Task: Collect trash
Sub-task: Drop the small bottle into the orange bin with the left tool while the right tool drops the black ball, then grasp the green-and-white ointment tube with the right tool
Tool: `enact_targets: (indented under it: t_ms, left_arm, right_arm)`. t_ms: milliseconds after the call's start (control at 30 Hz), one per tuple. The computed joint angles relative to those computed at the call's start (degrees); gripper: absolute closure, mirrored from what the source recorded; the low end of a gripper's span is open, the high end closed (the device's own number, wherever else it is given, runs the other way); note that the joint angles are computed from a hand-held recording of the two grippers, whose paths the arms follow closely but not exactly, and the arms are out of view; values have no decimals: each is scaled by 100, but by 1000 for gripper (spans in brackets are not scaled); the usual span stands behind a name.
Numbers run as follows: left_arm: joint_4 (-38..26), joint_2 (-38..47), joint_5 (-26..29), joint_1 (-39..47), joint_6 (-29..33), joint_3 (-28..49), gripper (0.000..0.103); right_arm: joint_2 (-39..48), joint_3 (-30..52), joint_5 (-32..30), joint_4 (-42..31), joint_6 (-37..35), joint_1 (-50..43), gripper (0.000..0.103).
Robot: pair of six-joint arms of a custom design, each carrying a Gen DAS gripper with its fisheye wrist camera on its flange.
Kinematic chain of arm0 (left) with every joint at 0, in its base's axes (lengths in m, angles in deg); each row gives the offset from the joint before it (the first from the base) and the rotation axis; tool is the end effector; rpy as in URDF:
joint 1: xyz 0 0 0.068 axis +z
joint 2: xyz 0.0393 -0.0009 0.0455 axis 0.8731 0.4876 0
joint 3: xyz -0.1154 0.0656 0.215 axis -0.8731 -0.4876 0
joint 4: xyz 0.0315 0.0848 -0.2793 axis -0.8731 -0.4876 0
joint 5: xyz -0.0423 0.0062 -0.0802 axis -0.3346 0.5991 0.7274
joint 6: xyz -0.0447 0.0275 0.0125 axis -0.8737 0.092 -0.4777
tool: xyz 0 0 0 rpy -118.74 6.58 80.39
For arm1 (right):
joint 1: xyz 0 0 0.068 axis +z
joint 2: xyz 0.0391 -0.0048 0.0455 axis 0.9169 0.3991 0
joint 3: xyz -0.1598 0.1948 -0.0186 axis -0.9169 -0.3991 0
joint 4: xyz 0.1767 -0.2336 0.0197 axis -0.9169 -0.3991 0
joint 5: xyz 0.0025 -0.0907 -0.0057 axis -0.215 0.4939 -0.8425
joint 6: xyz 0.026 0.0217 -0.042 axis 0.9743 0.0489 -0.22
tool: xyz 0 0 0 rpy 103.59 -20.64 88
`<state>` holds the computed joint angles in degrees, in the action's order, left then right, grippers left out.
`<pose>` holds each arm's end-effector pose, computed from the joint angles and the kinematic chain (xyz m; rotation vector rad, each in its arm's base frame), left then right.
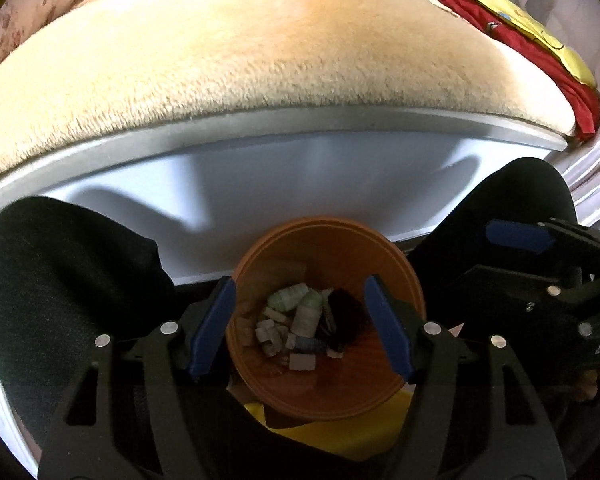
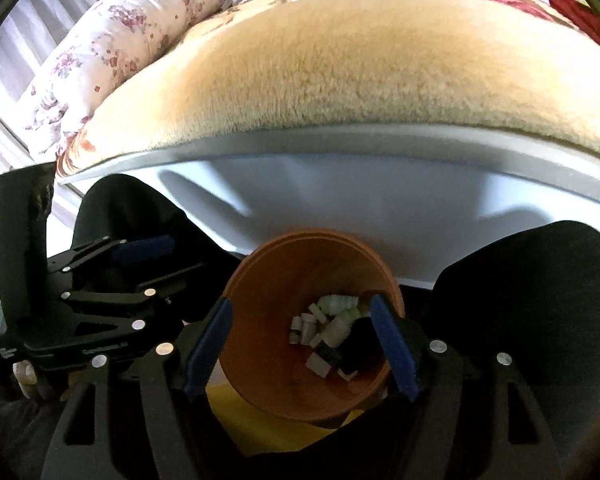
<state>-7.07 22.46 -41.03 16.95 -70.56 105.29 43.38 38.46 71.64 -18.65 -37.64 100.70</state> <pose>0.2287 -0.2240 0.1668 0.8751 2.5446 -0.4038 0.1487 0.0968 0.1708 0.2439 2.5815 0.3923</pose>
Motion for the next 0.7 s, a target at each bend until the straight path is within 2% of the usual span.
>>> enact_targets:
  t_ms: [167, 267, 367, 433, 567, 700]
  left_arm:
    - [-217, -595, -59, 145, 412, 246, 37]
    - [-271, -804, 98, 386, 588, 678, 25]
    - [-103, -634, 138, 649, 601, 1188, 22]
    - [-26, -339, -41, 730, 547, 1556, 21]
    - [40, 477, -348, 859, 395, 2424, 21]
    - [-127, 1361, -492, 997, 274, 3368, 21]
  right_arm:
    - [-468, 554, -19, -510, -405, -296, 31]
    - [-146, 1236, -460, -423, -1124, -1052, 26]
    - [1094, 2214, -1132, 56, -1923, -2035, 26]
    - [1951, 2807, -1328, 407, -2159, -2360, 26]
    - [3973, 4327, -1604, 947, -2176, -2812, 26]
    - [6225, 6514, -1411, 701, -1980, -2955, 28]
